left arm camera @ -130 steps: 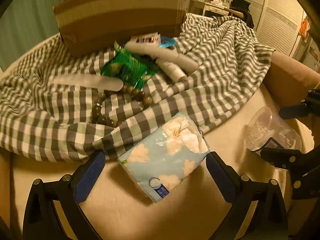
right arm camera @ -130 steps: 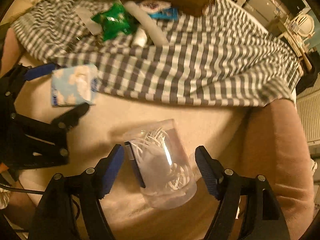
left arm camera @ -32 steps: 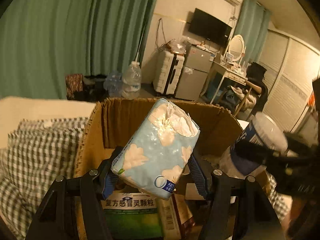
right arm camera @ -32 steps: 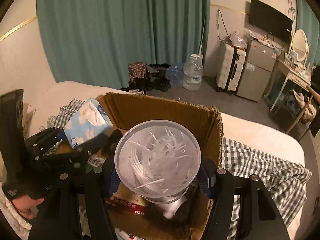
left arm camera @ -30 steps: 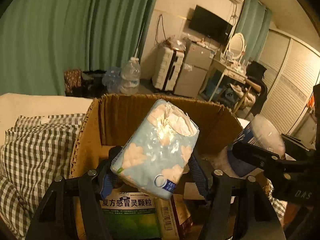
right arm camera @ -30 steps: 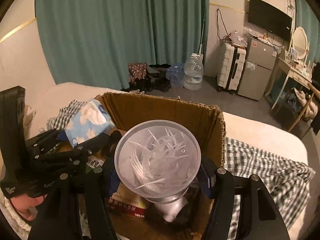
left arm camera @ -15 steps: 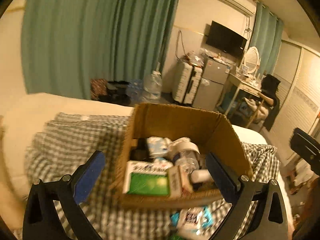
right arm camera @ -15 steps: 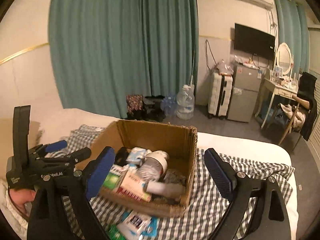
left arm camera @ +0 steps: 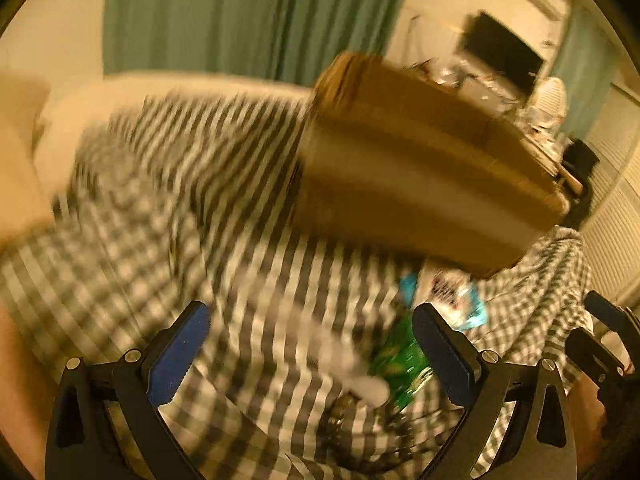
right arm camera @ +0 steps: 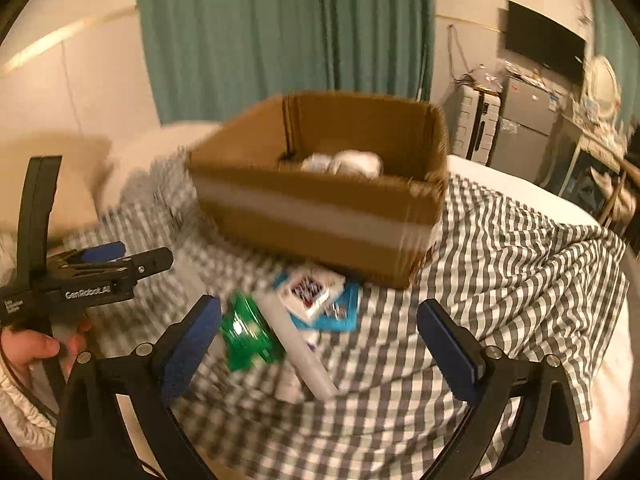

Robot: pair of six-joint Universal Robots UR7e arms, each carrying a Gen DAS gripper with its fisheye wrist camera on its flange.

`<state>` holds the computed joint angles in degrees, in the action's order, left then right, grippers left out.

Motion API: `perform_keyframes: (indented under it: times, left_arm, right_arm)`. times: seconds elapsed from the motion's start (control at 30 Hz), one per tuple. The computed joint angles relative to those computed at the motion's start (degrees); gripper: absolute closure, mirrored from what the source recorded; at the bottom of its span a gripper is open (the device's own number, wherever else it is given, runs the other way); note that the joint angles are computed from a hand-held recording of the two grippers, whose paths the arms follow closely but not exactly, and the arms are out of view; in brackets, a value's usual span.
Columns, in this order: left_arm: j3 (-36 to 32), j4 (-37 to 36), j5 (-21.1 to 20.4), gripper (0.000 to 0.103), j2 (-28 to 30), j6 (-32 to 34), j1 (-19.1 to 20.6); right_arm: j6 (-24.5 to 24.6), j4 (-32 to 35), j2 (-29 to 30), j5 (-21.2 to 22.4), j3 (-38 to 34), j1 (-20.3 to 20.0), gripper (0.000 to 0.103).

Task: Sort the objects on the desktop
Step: 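Move both open tools back to the comb and white tube, then grasp the white comb with left tool while right tool grasps the white tube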

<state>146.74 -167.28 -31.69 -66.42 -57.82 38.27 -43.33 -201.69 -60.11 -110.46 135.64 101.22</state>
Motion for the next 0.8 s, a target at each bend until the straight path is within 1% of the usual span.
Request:
perform_keyframes:
  times: [0.03,0.07,0.1,0.17,0.2,0.27,0.33,0.4,0.43,0.53,0.57,0.6,0.63,0.67,0.73,0.77,0.8]
  left_arm:
    - [-0.1,-2.0,-0.8,0.000,1.6,-0.5,1.3]
    - [-0.4,-4.2,-1.7,0.000,3.2,-0.2,2.8]
    - [-1.0,-4.4,-2.2,0.000,4.0,-0.5,3.7]
    - [-1.7,-4.5,-2.1,0.000,5.7,-1.1,5.1]
    - [-2.1,-4.5,-1.9,0.000,6.2,-0.9,5.4]
    - [-2.8,-4.8,-1.5,0.000,7.3,0.2,6.0]
    - [-3.7,-4.2,-1.5,0.000,8.0,1.2,6.6]
    - [-4.6,-3.0,-1.6,0.000,8.7,1.8,7.4]
    - [-5.0,-2.7,-1.7,0.000,9.2,2.1,7.8]
    - [-5.4,-2.6,-2.3,0.000,10.0,3.0,8.6]
    - [-5.4,-2.8,-2.3,0.000,10.1,3.5,8.8]
    - [-5.3,-3.5,-2.3,0.000,10.3,3.9,8.7]
    - [-5.2,-4.7,-2.5,0.000,10.5,4.7,8.7]
    - [-5.0,-5.9,-2.6,0.000,10.7,5.6,8.5]
    - [-4.5,-8.6,-2.9,0.009,10.9,7.4,8.1]
    - [-4.5,-9.7,-3.1,0.026,11.2,8.6,7.9]
    - [-4.6,-10.9,-4.6,0.047,11.2,10.5,8.0]
  right_arm:
    - [-0.5,-0.4,0.8,-0.5,0.0,-0.3,0.016]
    - [-0.5,0.0,1.0,-0.6,0.0,-0.5,0.023]
    - [0.2,1.5,1.5,-0.7,-0.7,-0.9,0.029]
    - [0.6,2.8,3.0,-1.3,-1.4,-1.5,0.032]
    - [0.2,1.9,4.1,-1.9,-1.2,-1.7,0.033]
    - [0.1,2.4,5.6,-3.1,-1.7,-1.9,0.034]
    - [0.4,3.3,7.0,-3.8,-2.6,-2.2,0.037]
    - [-0.3,2.2,9.5,-5.7,-3.7,-2.1,0.041]
    - [-0.2,2.2,10.2,-6.3,-4.1,-2.1,0.041]
    - [1.0,3.9,10.9,-6.3,-4.9,-2.9,0.043]
    - [1.3,4.4,11.2,-6.6,-5.1,-3.1,0.049]
    - [1.7,5.2,11.2,-6.9,-5.3,-3.4,0.063]
    - [2.2,5.9,10.9,-6.6,-5.3,-3.7,0.069]
    - [2.5,5.9,10.6,-6.0,-5.1,-3.8,0.077]
    - [1.7,3.5,10.5,-6.0,-4.5,-3.4,0.080]
    - [1.2,3.0,10.4,-6.5,-4.3,-3.1,0.081]
    - [0.6,1.9,10.3,-6.6,-4.0,-2.9,0.082]
